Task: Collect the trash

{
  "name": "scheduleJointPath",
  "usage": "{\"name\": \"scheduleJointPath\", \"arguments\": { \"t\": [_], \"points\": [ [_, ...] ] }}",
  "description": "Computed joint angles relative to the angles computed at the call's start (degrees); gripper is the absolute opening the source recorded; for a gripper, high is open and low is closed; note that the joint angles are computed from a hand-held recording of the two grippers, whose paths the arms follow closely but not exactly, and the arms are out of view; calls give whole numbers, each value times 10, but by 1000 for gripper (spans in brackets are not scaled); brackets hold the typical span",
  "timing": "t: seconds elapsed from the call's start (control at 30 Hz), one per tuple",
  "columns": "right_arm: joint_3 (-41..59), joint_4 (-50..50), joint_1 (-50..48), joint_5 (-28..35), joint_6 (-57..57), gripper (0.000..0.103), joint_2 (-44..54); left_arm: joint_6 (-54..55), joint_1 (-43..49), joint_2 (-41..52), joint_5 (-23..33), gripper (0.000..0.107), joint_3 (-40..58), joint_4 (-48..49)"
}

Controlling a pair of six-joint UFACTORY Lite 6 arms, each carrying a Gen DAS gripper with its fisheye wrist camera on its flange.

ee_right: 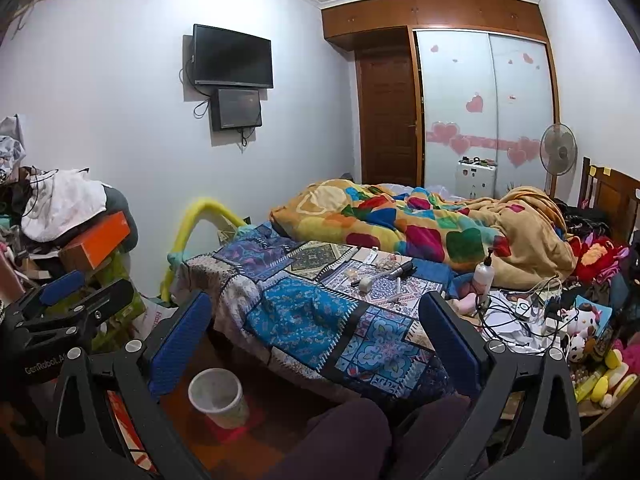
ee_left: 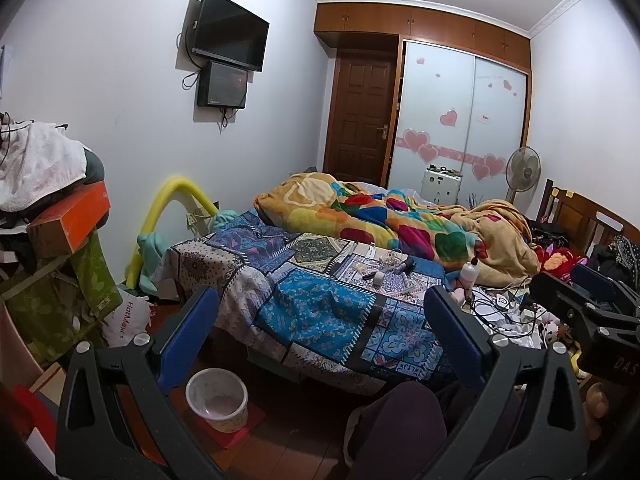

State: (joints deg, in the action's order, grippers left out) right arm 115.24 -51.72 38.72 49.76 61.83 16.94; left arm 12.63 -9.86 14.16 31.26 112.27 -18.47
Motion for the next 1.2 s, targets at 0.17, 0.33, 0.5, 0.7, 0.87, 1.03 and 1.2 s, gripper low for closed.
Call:
{"name": "scheduleJointPath", "arguments": {
  "t": [0.17,0.33,0.5,0.7,0.87,1.03,1.2],
  "points": [
    [8,-1,2,4,0,103,6,-6,0,13,7,103,19,3],
    [35,-3,9,15,-4,103,21,-2,2,11,5,103,15,-1],
    [34,0,7,15,-7,103,18,21,10,5,2,103,2,-24],
    [29,0,4,12,-9,103,12,11,5,6,4,103,7,-11],
    [39,3,5,16,-13,103,18,3,3,3,5,103,6,-6],
    [28,-1,5,13,-7,103,12,3,2,1,5,103,5,-5],
    [36,-5,8,20,-9,103,12,0,2,1,10,103,12,-2]
  ]
}}
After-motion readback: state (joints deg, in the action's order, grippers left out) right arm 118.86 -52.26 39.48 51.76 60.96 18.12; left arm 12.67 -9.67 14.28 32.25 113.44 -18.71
